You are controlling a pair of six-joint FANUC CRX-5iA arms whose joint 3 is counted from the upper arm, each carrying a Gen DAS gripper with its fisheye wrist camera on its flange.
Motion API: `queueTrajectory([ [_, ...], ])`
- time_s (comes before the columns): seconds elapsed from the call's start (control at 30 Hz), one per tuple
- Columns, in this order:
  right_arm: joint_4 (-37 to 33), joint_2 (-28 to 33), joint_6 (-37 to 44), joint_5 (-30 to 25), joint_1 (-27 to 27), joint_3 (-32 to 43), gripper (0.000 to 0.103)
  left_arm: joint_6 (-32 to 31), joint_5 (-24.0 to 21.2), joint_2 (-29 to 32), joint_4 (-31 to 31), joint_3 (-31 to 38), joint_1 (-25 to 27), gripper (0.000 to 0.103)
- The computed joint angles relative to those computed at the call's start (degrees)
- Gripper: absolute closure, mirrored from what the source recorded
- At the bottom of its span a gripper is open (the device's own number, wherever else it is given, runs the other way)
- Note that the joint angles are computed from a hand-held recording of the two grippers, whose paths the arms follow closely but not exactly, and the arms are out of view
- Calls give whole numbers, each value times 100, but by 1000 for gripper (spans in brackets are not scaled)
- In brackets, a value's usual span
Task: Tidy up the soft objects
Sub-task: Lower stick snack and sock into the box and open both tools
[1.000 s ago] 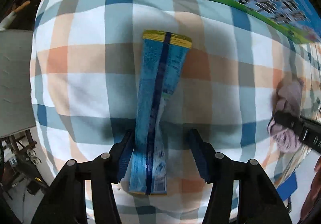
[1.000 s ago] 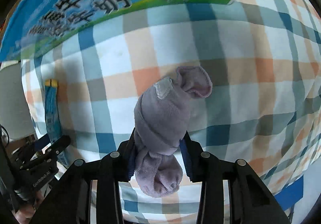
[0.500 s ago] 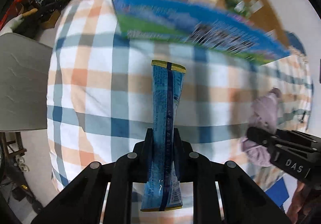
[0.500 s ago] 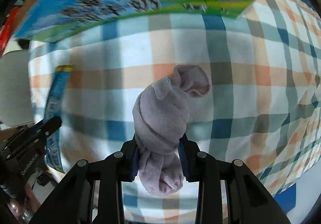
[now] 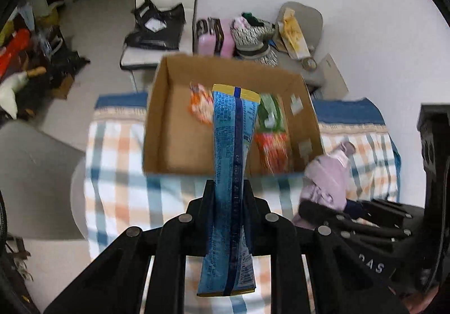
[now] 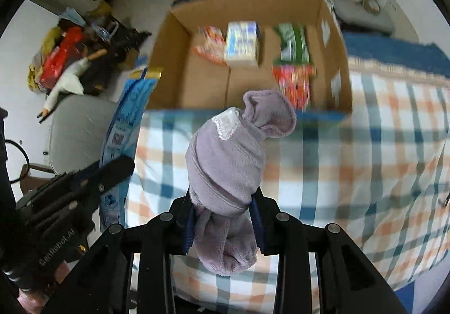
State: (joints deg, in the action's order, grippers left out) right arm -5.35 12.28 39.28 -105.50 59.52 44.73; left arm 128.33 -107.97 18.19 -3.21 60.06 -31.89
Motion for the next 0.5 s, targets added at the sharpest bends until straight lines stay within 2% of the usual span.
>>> queueTrajectory([
  [0.17, 200, 961, 261, -563, -330, 1504, 68, -433, -404, 726, -60, 867, 432, 88],
  [0.27, 274, 1582, 405, -889, -553, 2320, 68, -560, -434, 934, 2, 893, 641, 88],
  [0.33, 309, 2225, 455, -1345, -644, 3296, 68, -597, -447, 1095, 116, 902, 770, 88],
  [0.5, 297, 3053, 586, -1583, -865, 4126, 68, -649, -400, 1322, 340, 604, 976, 88],
])
